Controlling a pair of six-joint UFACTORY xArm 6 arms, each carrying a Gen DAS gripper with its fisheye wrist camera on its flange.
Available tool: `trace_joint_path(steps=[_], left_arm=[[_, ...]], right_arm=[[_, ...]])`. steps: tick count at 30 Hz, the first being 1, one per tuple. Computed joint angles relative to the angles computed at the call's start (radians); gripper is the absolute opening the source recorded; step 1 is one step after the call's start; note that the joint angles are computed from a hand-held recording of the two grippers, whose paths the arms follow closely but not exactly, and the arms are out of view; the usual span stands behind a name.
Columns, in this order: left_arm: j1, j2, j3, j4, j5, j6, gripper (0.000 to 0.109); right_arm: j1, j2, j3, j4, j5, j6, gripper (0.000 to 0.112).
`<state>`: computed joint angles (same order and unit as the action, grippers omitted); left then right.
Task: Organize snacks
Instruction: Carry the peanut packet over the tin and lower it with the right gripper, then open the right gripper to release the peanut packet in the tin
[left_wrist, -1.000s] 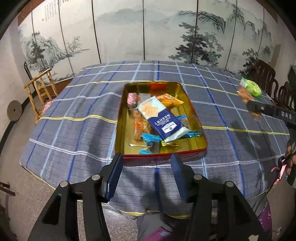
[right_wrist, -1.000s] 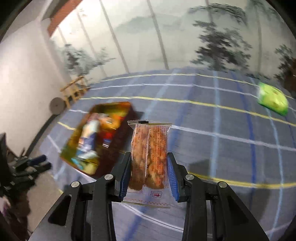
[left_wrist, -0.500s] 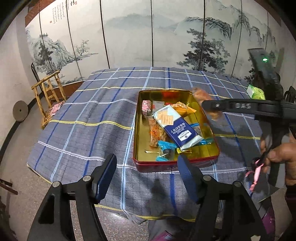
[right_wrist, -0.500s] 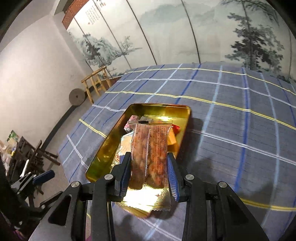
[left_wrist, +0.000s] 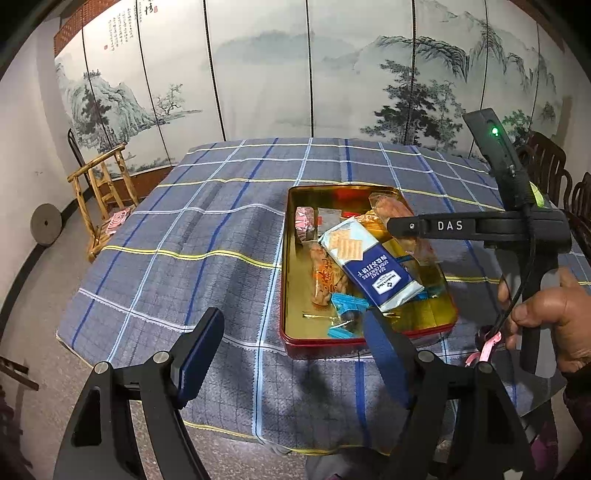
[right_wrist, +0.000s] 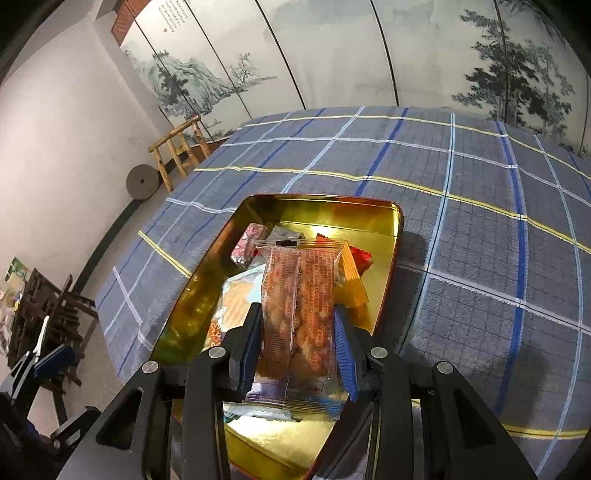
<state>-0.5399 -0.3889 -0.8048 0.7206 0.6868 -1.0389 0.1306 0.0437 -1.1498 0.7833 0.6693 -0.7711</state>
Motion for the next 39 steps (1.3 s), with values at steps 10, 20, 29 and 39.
trace_joint_path(steps=[10, 20, 29, 39], left_arm=[[0.017, 0.017, -0.004, 0.005, -0.008, 0.002, 0.075], [0.023, 0.027, 0.001, 0.078, -0.029, -0.049, 0.076], [0.015, 0.021, 0.004, 0.144, -0.025, -0.144, 0.076], [-0.083, -0.055, 0.024, 0.337, 0.064, -0.324, 0.084]], right_arm=[[0.007, 0.026, -0.011, -0.025, -0.017, 0.015, 0.038], [0.025, 0.025, 0.003, -0.062, -0.058, -0.004, 0.039], [0.038, -0.096, 0.099, 0.13, -0.15, -0.218, 0.062], [0.169, -0.47, 0.422, 0.515, -0.483, -0.643, 0.091]])
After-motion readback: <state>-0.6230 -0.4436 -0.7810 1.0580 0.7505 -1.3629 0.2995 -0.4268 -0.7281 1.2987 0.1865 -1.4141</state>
